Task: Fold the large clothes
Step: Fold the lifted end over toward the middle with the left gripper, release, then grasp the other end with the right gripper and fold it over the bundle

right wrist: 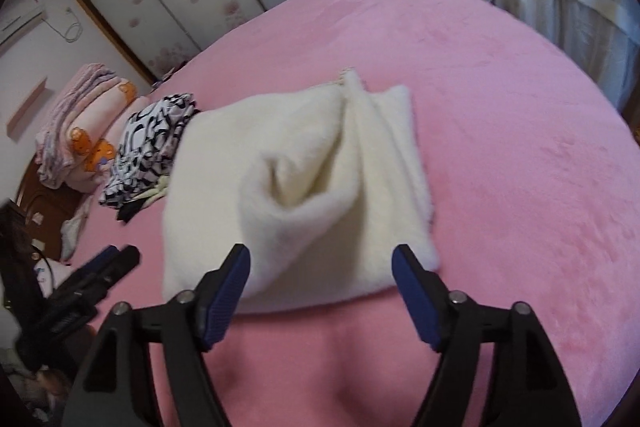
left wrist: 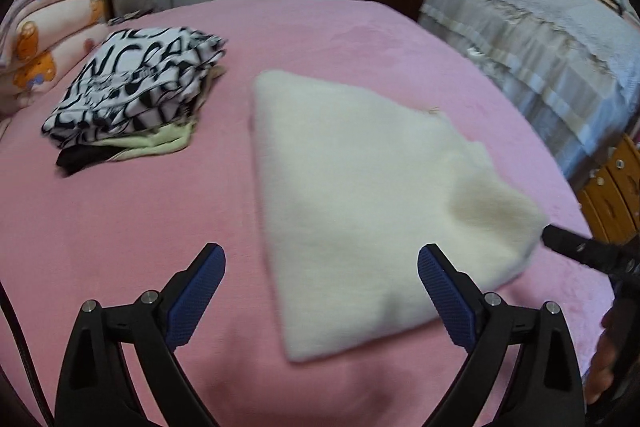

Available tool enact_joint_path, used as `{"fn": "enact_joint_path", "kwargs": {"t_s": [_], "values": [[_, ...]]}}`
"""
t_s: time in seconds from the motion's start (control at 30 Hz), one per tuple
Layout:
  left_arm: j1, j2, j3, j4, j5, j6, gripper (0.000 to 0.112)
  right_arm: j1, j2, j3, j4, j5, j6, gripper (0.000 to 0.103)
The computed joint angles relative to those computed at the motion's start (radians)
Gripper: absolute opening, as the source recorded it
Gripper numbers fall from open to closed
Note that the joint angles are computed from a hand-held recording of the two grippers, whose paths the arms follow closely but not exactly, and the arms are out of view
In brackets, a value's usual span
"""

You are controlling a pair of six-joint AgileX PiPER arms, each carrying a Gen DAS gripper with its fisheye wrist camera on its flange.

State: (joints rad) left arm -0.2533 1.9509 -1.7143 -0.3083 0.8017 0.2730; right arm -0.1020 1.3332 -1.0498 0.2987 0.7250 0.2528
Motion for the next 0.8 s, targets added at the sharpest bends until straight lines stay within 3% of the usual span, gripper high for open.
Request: {"fn": "enact_joint_path", "kwargs": {"t_s": [0.2, 0.37, 0.4, 0.43, 0.47, 0.5, 0.6, 0.8], "values": [[0.024, 0.11, -0.116, 0.07, 0.043, -0.048, 0.096, -0.03, 0.287, -0.297, 0.092, 0.183, -0.093, 0.075], [0.01, 0.182, -0.207, 0.117, 0.081, -0.076, 0.096, -0.005, 0.494, -0.548, 0.024, 0.35, -0.051, 0.075], [0.007, 0.199, -0.23, 0.131, 0.092, -0.085, 0.096, 0.004, 0.529, -0.601, 0.008, 0.388, -0.061, 0.068], [0.006, 0.21, -0.245, 0.136, 0.099, -0.086, 0.096, 0.013, 0.541, -0.616, 0.0, 0.396, -0.079, 0.054], [0.004, 0.221, -0.263, 0.142, 0.109, -0.087, 0.096, 0.027, 0.548, -0.632, -0.028, 0.401, -0.09, 0.03], [0.002, 0.228, -0.276, 0.147, 0.115, -0.09, 0.096, 0.045, 0.556, -0.653, -0.062, 0.42, -0.094, 0.028], [0.0, 0.223, -0.288, 0.138, 0.117, -0.083, 0.096, 0.09, 0.468, -0.586, -0.163, 0.357, -0.097, 0.023], [-0.015, 0.169, -0.226, 0.047, 0.055, -0.006, 0.096, -0.001, 0.142, -0.261, -0.091, 0.084, -0.163, 0.022]]}}
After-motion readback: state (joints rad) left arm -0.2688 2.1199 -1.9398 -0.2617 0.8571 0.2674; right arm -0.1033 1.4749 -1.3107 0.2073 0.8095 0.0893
